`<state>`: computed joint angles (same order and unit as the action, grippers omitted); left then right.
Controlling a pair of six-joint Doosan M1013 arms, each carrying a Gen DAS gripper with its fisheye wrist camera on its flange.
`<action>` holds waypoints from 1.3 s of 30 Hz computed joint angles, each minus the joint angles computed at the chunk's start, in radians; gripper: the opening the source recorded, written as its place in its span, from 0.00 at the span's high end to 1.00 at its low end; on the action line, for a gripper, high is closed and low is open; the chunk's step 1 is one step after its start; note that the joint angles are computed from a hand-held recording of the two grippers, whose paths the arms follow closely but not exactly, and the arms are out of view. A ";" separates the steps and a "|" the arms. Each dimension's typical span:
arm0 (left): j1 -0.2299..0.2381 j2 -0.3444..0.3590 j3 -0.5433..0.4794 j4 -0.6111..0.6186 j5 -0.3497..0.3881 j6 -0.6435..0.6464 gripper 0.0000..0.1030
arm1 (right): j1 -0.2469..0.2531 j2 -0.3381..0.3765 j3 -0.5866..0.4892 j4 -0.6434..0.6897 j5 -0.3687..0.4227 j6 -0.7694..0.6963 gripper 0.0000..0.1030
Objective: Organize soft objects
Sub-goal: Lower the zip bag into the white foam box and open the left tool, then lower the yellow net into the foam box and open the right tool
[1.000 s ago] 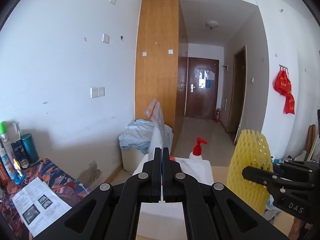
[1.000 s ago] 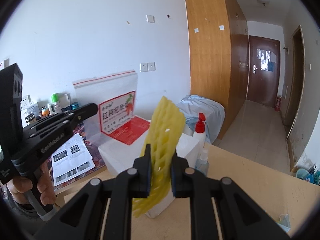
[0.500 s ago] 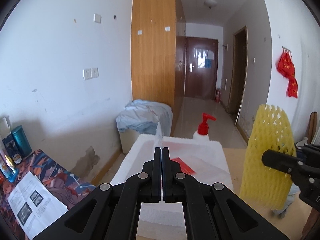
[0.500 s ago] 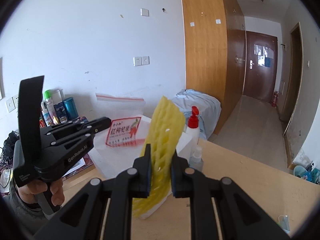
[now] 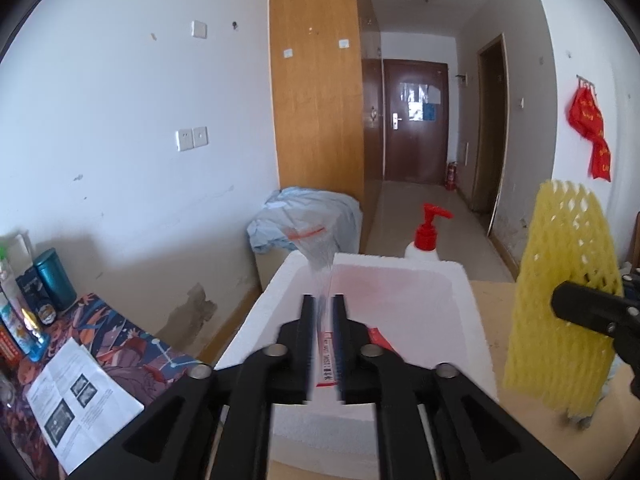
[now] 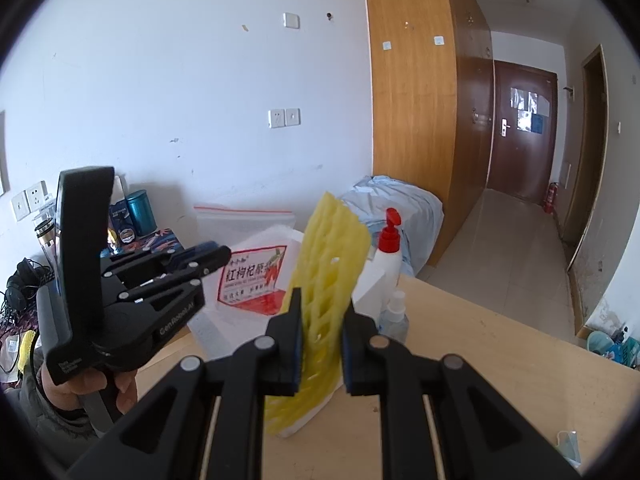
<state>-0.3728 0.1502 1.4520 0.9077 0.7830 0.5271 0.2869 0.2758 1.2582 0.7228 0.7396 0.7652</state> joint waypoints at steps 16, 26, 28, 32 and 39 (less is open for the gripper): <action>-0.016 -0.034 0.048 0.165 0.042 -0.198 0.03 | 0.003 0.007 -0.002 0.008 -0.001 -0.006 0.82; -0.031 -0.076 0.093 0.228 0.069 -0.261 0.02 | 0.014 0.016 -0.011 0.030 0.003 -0.033 0.82; -0.032 -0.080 0.097 0.240 0.084 -0.273 0.02 | 0.017 0.023 -0.021 0.032 0.013 -0.030 0.82; -0.027 -0.085 0.105 0.246 0.098 -0.273 0.02 | 0.028 0.036 -0.036 0.027 0.017 -0.028 0.82; -0.016 -0.090 0.116 0.253 0.112 -0.289 0.02 | 0.040 0.065 -0.070 0.033 0.030 -0.018 0.82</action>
<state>-0.3892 0.0605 1.5678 1.1610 0.8946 0.2379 0.3267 0.3412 1.1882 0.7556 0.7697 0.7471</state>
